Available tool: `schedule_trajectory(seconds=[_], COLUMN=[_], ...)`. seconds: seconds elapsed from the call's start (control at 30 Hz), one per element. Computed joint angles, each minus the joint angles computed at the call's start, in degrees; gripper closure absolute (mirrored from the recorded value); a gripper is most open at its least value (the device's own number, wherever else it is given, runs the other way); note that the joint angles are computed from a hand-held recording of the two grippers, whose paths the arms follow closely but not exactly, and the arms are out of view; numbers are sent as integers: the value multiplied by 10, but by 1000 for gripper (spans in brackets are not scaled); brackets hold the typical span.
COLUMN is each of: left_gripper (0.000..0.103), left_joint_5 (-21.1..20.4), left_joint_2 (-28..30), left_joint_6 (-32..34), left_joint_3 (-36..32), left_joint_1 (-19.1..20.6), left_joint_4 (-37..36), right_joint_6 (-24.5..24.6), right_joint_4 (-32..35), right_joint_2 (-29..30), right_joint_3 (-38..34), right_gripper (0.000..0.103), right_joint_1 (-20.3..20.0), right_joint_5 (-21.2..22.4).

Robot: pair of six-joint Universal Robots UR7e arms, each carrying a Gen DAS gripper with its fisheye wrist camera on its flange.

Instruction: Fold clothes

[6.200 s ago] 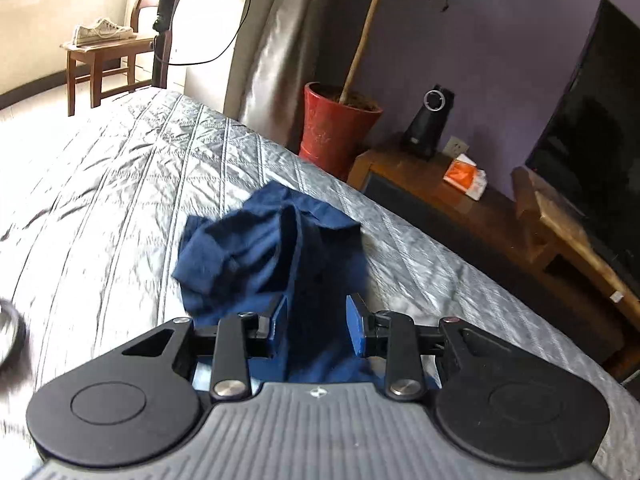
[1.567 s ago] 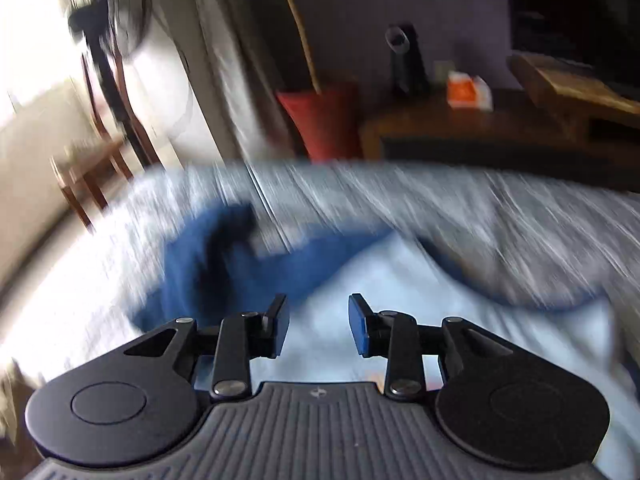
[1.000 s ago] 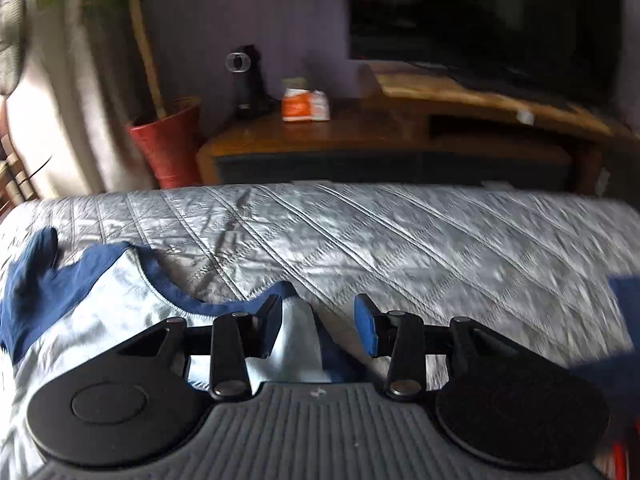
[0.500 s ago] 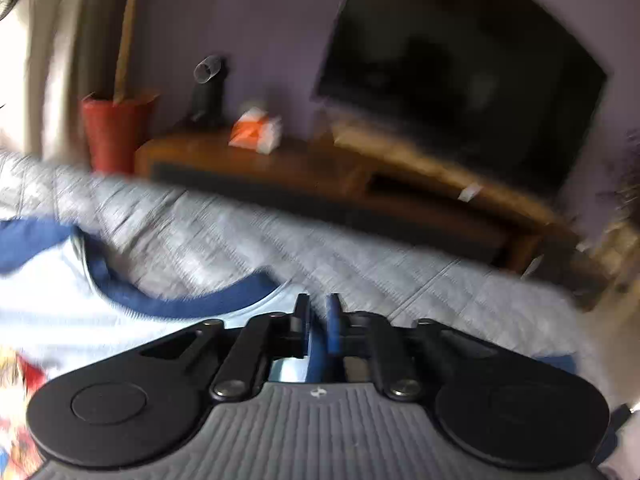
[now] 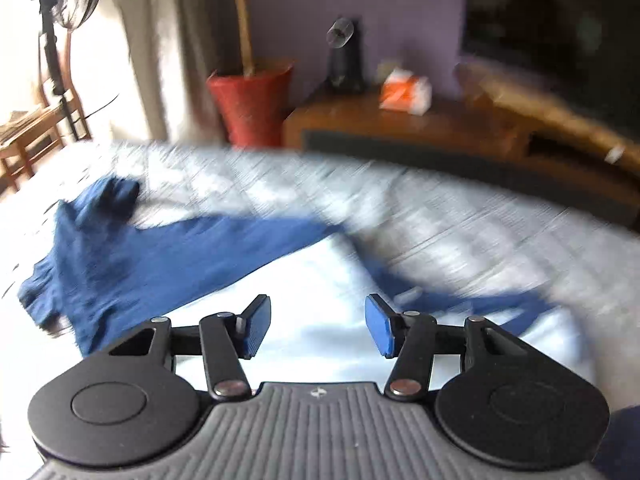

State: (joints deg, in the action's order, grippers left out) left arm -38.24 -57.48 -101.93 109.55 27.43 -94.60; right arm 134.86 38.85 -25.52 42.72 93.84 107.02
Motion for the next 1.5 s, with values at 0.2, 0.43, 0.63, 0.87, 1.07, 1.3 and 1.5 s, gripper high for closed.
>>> schedule_trajectory(seconds=[0.2, 0.43, 0.63, 0.87, 1.07, 1.3, 1.5], left_gripper=[1, 1, 1, 1, 1, 1, 1], left_joint_5=[1, 1, 6, 1, 1, 10, 10], left_joint_2=[-3, -4, -11, -26, -34, -47, -59], left_joint_6=[-6, -1, -25, -102, -110, -114, -115], left_joint_3=[2, 5, 3, -3, 0, 8, 19], left_joint_1=[-1, -4, -6, -1, 1, -4, -7], left_joint_4=[0, -5, 18, 93, 102, 93, 88], right_joint_6=[-47, 70, 58, 11, 25, -41, -45], right_joint_4=[33, -106, -120, -133, -137, -77, -122], right_joint_2=[-37, -229, -365, -380, -261, -108, -86], right_joint_3=[86, 292, 413, 509, 398, 236, 240], right_gripper=[57, 54, 47, 34, 38, 46, 80], right_joint_1=[-5, -56, -99, -59, 11, 55, 62], right_joint_5=[-89, -100, 17, -9, -45, -19, 4])
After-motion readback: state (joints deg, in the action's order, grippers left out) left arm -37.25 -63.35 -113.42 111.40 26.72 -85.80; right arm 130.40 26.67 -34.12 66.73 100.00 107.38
